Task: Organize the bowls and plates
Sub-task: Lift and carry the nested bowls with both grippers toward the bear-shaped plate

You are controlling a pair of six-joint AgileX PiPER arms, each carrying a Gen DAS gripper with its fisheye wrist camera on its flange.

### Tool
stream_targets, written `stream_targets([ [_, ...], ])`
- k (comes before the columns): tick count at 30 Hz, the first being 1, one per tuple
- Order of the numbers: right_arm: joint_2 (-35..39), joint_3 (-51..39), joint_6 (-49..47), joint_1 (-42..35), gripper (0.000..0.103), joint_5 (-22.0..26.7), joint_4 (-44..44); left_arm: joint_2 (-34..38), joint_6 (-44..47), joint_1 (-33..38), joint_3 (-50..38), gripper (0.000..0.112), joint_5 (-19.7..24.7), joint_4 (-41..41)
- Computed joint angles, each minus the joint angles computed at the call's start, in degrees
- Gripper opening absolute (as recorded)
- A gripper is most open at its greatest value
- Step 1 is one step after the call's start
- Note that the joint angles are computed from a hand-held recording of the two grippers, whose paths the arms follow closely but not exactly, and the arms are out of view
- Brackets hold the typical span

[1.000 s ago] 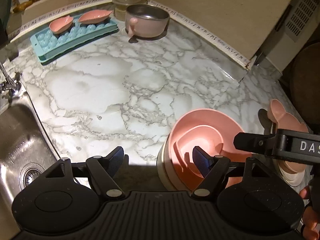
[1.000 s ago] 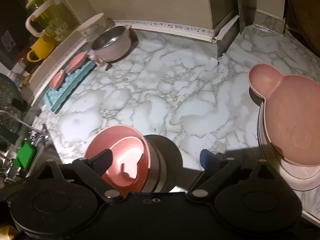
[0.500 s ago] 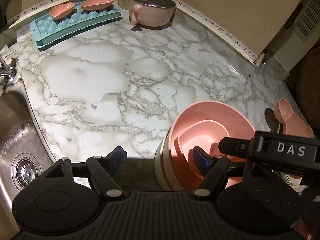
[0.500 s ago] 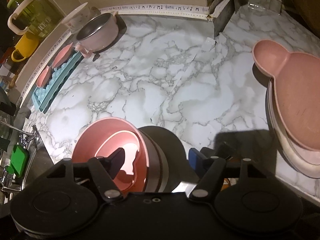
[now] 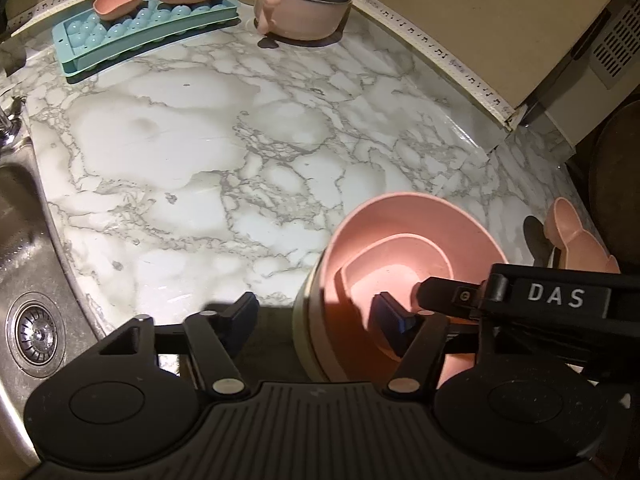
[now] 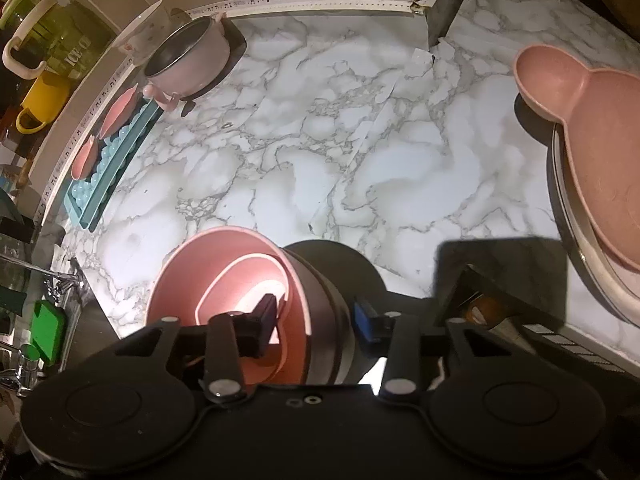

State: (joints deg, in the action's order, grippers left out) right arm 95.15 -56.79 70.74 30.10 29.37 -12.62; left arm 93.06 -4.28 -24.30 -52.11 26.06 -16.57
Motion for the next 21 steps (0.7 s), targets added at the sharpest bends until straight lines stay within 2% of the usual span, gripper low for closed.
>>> stream_targets([
  [5,0.05,-0.09,1.01,0.36,0.038,0.24,-0.72,-0.23,1.57,-0.33,-0.08,0.044,0.04,-1.73],
  [13,0.16,-0.99,3.00,1.37,0.036,2.27,-3.16,-0.54,-4.11,-2.09,-0.88,0.039,1.00,3.74],
  [21,-2.44,0.42,7.47,2.48,0.031,3.76,-7.78,-1.56,-6.11,-3.91,-1.35,0.039,1.50,5.71],
])
